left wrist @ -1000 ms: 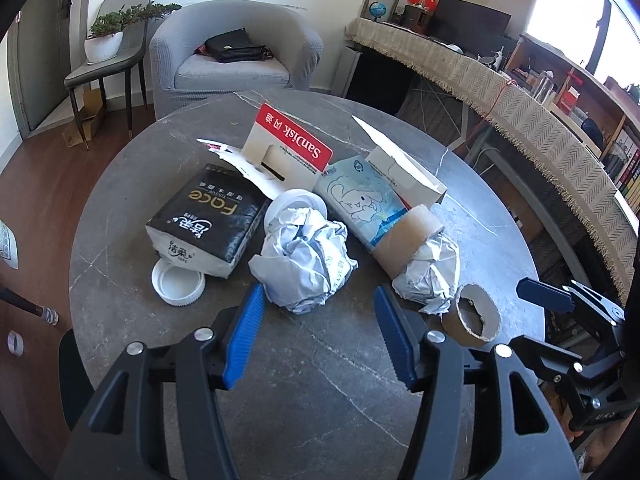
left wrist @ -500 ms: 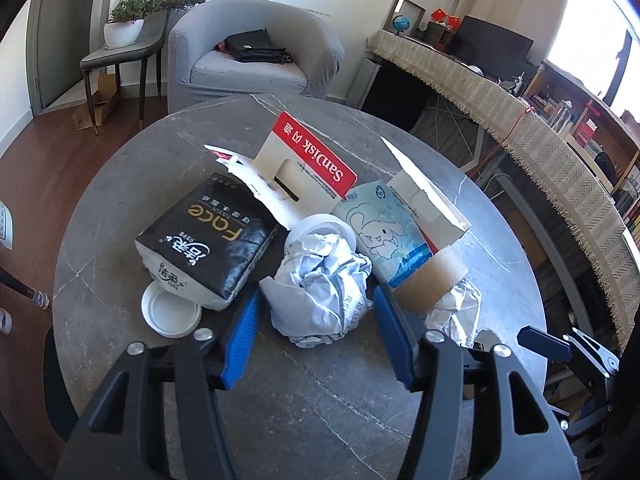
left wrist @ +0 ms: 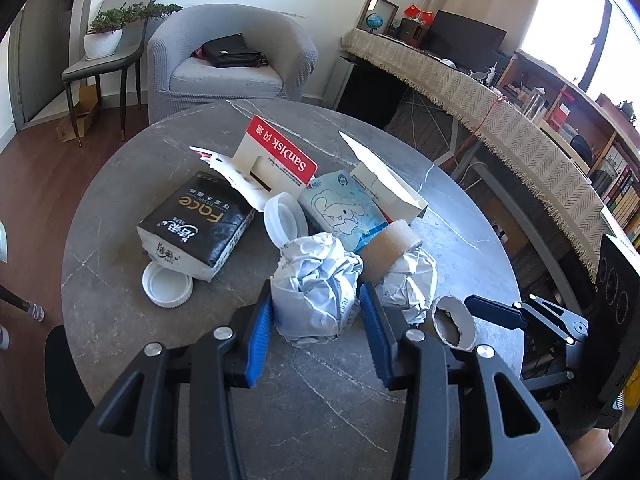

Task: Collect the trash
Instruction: 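Close the left gripper on the crumpled foil ball and lift it, then carry the foil ball over the green bin and open the left gripper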

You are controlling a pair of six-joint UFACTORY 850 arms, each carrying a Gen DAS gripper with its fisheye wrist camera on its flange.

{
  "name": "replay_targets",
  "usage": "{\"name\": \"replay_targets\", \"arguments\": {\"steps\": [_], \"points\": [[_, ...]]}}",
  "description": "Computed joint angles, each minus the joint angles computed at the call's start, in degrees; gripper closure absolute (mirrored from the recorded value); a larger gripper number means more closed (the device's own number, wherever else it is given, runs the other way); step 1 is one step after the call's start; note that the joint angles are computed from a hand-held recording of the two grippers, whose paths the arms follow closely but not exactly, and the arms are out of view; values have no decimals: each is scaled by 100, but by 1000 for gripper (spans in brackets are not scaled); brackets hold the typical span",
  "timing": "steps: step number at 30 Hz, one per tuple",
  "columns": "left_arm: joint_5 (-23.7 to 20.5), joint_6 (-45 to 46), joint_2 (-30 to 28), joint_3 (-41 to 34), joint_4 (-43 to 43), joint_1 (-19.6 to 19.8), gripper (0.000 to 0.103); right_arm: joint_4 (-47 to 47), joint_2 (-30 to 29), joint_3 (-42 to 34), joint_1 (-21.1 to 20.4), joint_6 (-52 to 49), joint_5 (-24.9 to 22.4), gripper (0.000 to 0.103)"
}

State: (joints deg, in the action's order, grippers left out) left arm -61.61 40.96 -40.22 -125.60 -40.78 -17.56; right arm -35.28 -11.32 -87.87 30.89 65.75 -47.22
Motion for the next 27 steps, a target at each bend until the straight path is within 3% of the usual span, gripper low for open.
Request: {"name": "replay_targets", "arguments": {"steps": [16, 22, 27], "points": [[-121, 538, 470, 590, -565, 446, 57, 230, -581, -815, 99, -272, -855, 56], [-64, 602, 421, 451, -712, 686, 57, 282, -566, -943, 248, -266, -413, 56], [214, 423, 335, 323, -635, 834, 58, 250, -827, -1405, 270, -437, -445, 56]]}}
